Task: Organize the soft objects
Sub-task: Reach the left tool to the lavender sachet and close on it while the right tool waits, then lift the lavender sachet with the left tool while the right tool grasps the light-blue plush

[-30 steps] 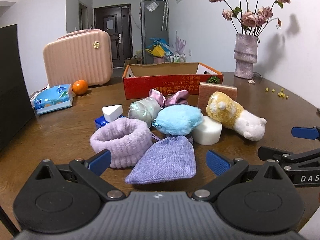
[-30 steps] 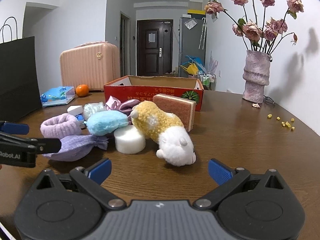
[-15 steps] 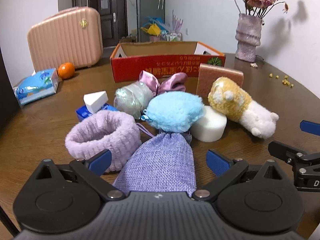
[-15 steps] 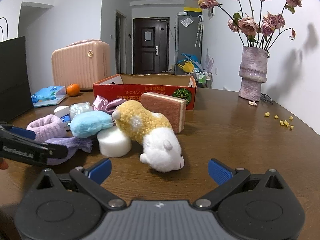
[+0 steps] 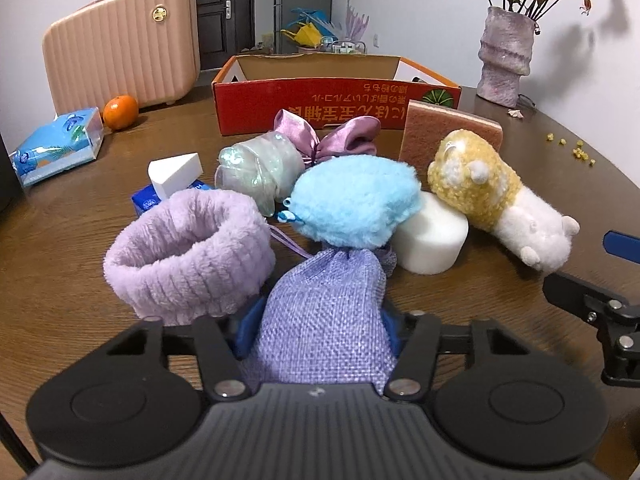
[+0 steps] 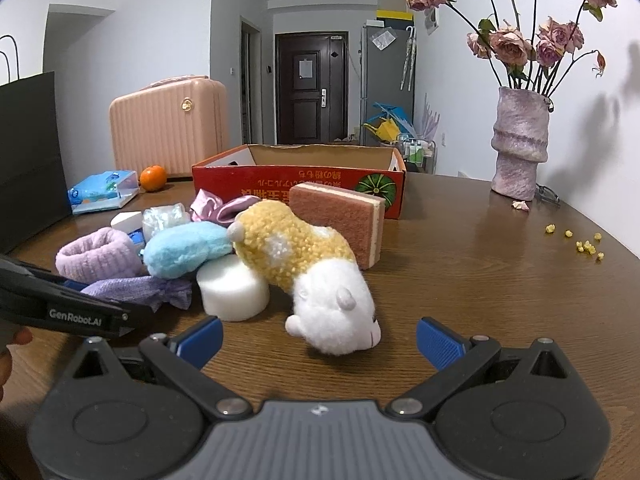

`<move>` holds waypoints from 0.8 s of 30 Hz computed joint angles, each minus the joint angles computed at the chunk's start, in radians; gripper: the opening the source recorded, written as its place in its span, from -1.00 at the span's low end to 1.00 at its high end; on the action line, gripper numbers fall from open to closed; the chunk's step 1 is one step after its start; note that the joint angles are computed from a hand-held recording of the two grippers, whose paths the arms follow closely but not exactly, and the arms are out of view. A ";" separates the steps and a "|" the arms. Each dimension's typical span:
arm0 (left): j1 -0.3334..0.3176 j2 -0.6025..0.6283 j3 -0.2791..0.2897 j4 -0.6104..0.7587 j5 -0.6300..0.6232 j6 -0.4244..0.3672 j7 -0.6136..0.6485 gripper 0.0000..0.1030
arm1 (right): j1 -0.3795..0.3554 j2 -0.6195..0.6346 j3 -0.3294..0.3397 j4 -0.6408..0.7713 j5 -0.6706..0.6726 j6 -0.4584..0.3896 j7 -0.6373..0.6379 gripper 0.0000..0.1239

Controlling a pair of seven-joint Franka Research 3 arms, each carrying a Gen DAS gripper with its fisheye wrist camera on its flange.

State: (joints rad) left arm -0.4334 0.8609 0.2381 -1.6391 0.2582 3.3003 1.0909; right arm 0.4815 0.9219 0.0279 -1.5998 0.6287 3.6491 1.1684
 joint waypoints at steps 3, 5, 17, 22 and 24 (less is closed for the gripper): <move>0.014 -0.003 -0.015 -0.008 0.004 0.014 0.008 -0.02 | 0.007 0.000 -0.006 0.002 0.009 -0.003 -0.006 0.66; 0.005 -0.005 -0.006 -0.019 -0.003 0.028 0.012 -0.05 | 0.011 0.000 -0.008 0.004 0.014 -0.005 -0.010 0.66; -0.029 -0.048 0.021 -0.122 -0.104 0.131 0.086 -0.10 | 0.035 -0.010 -0.014 -0.003 0.037 0.004 -0.039 0.66; -0.045 -0.077 0.029 -0.189 -0.176 0.213 0.147 -0.11 | 0.051 -0.016 -0.019 -0.005 0.057 0.008 -0.066 0.66; -0.055 -0.092 0.033 -0.219 -0.210 0.246 0.173 -0.11 | 0.056 -0.018 -0.017 -0.005 0.060 0.012 -0.075 0.66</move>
